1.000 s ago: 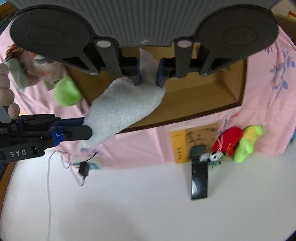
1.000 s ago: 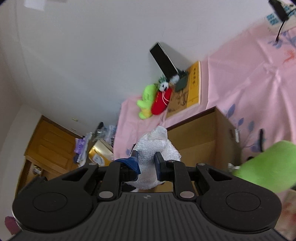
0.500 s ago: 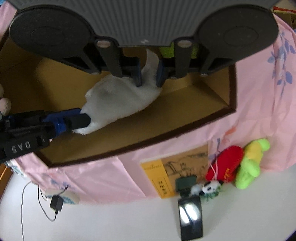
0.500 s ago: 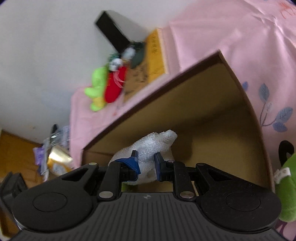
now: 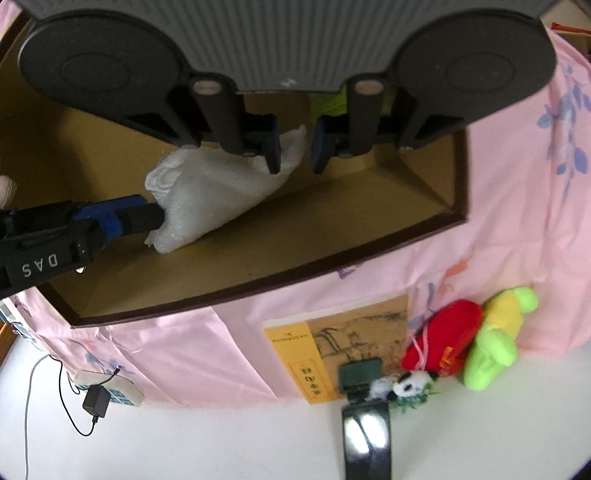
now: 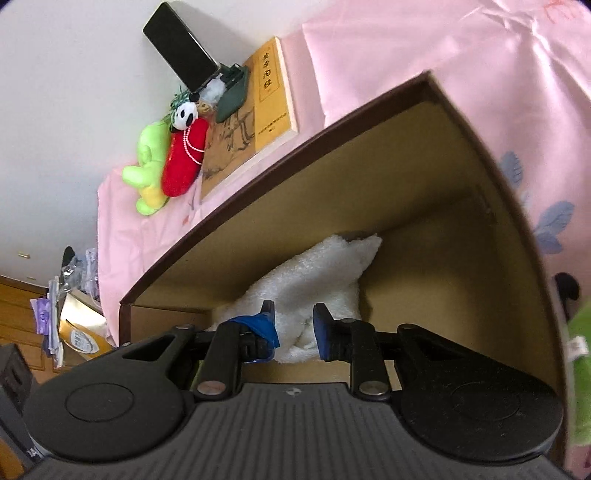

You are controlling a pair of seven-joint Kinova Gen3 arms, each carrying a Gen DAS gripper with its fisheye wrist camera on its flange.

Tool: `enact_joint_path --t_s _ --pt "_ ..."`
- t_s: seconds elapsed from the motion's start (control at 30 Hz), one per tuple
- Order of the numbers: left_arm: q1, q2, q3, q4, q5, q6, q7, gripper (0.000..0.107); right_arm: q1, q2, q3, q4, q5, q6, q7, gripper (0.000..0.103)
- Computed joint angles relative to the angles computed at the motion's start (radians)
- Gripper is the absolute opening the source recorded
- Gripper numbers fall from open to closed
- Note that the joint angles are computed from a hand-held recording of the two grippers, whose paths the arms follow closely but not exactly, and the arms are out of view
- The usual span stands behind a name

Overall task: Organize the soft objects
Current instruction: 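Release the white towel in the box and withdraw the right gripper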

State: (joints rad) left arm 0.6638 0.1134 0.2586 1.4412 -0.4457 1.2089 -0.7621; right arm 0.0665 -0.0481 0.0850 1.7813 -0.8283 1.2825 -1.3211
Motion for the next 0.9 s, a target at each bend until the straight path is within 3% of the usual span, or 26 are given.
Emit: enact_joint_path --t_s 0.13,0.3,0.4,0.47,0.67,0.9 --pt "0.025 -0.035 0.018 -0.012 -0.041 0.027 0.055 0.015 0.007 -0.031 0.012 -0.001 0.003 0.016 0.018 0.006" --pt "0.058 -0.044 0.056 -0.043 -0.1 0.067 0.133 0.02 -0.026 -0.108 -0.005 0.002 0.085 -0.043 0.015 0.007" --pt "0.093 -0.03 0.071 -0.067 -0.141 0.107 0.175 0.037 -0.052 -0.153 0.001 0.014 0.129 -0.078 0.009 0.008" --pt "0.13 -0.012 0.079 -0.085 -0.185 0.143 0.214 0.057 -0.068 -0.176 0.006 0.016 0.153 -0.092 -0.002 0.008" --pt "0.229 0.034 0.074 -0.149 -0.255 0.222 0.297 0.06 -0.115 -0.259 -0.002 0.025 0.26 -0.145 -0.038 0.009" --pt "0.401 0.156 0.024 -0.321 -0.356 0.442 0.341 0.064 -0.167 -0.311 0.051 0.014 0.324 -0.127 -0.013 0.009"
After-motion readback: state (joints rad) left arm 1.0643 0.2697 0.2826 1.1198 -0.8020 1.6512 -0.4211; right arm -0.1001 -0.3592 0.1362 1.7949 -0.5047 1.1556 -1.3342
